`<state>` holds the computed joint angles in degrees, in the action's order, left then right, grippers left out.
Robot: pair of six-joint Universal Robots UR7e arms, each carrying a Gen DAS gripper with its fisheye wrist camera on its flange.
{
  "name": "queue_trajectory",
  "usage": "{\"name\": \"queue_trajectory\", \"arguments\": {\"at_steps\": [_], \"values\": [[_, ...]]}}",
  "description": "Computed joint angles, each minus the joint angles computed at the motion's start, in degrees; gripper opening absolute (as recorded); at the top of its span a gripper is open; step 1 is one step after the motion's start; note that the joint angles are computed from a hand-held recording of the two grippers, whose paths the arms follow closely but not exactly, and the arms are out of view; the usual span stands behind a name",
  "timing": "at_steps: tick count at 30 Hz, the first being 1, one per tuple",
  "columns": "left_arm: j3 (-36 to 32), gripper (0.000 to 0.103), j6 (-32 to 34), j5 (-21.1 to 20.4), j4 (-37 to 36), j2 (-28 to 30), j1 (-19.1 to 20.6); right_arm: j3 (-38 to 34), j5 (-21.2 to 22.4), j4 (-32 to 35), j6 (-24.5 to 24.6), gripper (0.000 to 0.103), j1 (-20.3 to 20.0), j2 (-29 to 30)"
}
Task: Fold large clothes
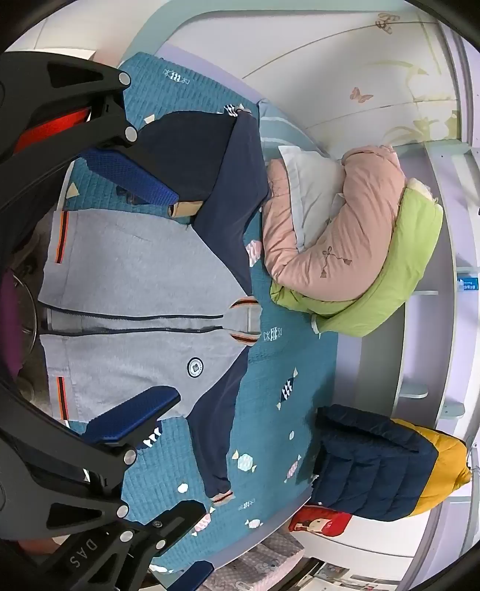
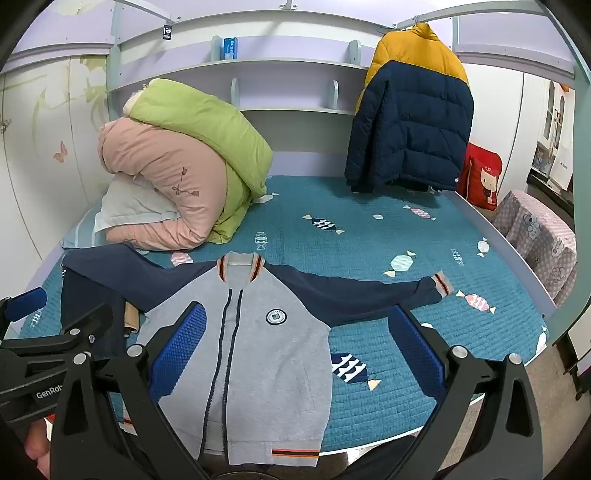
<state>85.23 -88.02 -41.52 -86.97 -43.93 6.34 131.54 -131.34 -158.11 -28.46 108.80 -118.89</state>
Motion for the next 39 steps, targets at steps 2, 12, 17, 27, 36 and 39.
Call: {"name": "queue_trajectory", "arguments": {"at_steps": [2, 12, 17, 27, 36, 39], "values": [[0.0, 0.098, 0.0, 0.1, 0.1, 0.0, 0.0, -0.1, 0.2, 0.4, 0.2, 0.096, -0.1, -0.1], [2.8, 0.098, -0.4, 0.4, -1.7, -1.7, -0.5, 1.2, 3.1, -1.5, -1.6, 0.096, -0.8, -2.2], [0.1, 0.098, -1.4, 1.1, 1.4, -0.3, -0.9, 0.8, 4.0, -0.8, -0.7, 0.096, -1.3, -2.4], [-0.5, 0.098, -1.0, 1.0, 1.6, -0.1, -1.1, 0.8, 1.3, -2.2, -0.3, 0.096, 0.0, -1.9], [-0.6, 0.098, -1.8, 1.1, 2.2, 0.3, -1.3, 1.8, 3.6, -2.0, 0.0, 0.096, -1.4, -3.2], [-1.0, 0.098, -2.2, 0.9, 3.3, 0.6, -1.2, 1.4, 3.5, 0.2, 0.6, 0.096, -1.7, -3.2]]}}
